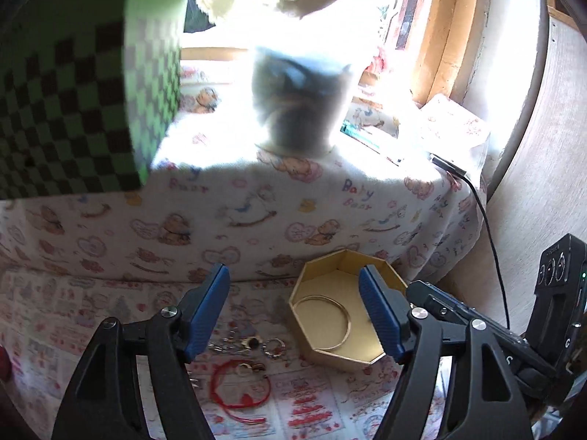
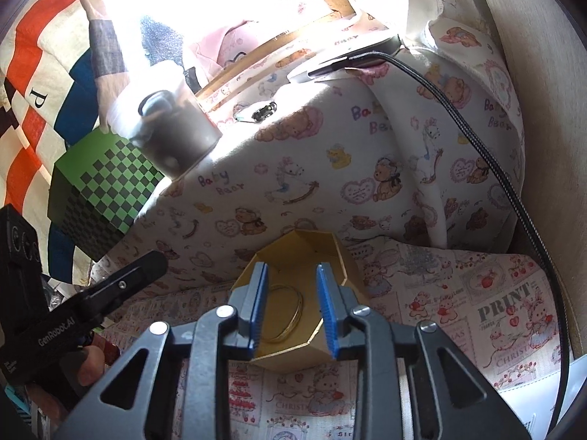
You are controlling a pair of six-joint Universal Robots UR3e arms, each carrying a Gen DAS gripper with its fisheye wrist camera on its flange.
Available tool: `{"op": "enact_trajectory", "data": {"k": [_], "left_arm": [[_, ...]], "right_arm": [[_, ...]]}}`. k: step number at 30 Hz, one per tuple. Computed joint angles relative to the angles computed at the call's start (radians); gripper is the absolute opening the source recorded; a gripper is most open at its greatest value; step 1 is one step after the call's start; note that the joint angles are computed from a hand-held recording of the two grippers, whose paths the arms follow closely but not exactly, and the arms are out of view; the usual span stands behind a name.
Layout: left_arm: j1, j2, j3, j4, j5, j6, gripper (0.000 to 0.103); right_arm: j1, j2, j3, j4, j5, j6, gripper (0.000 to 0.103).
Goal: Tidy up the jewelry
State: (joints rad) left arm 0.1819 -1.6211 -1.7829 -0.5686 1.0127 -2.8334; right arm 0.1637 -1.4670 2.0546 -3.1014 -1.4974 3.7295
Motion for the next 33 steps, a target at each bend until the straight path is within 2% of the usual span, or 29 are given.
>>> {"op": "enact_trajectory", "data": {"k": [2, 5, 9, 12, 14, 19, 22, 27, 33], "left_arm": [[0.044, 0.078, -0.066, 0.047, 0.0, 0.038, 0.075], [0.14, 0.184, -0.173, 0.113, -0.054, 0.084, 0.079], [0.268, 0.298, -0.247, 0.087, -0.152, 0.126, 0.084], [0.321, 0.354, -0.295, 0.089, -0.191, 0.146, 0.087], [0.38, 0.399, -0.338, 0.08, -0.234, 0.177, 0.093], [0.483, 0.406, -0.414, 0.088, -0.304, 0.2, 0.097], [0.462, 0.325, -0.404, 0.145, -0.246, 0.177, 0.097], [0.417, 0.216, -0.399, 0.247, -0.153, 0.187, 0.097], [0.354, 0.122, -0.351, 0.217, -0.061, 0.206, 0.097]], "right_arm": [[0.032, 0.005, -0.024, 0.013, -0.036, -0.013, 0.026], [0.098, 0.018, -0.07, 0.037, -0.123, -0.032, 0.031], [0.188, 0.046, -0.137, 0.074, -0.26, -0.043, 0.033], [0.239, 0.073, -0.184, 0.099, -0.335, -0.065, 0.033], [0.263, 0.09, -0.208, 0.106, -0.365, -0.071, 0.036], [0.312, 0.116, -0.247, 0.123, -0.422, -0.086, 0.045], [0.335, 0.138, -0.275, 0.142, -0.456, -0.092, 0.049], [0.34, 0.163, -0.305, 0.184, -0.455, -0.085, 0.051], [0.347, 0.181, -0.329, 0.226, -0.462, -0.08, 0.057]]}}
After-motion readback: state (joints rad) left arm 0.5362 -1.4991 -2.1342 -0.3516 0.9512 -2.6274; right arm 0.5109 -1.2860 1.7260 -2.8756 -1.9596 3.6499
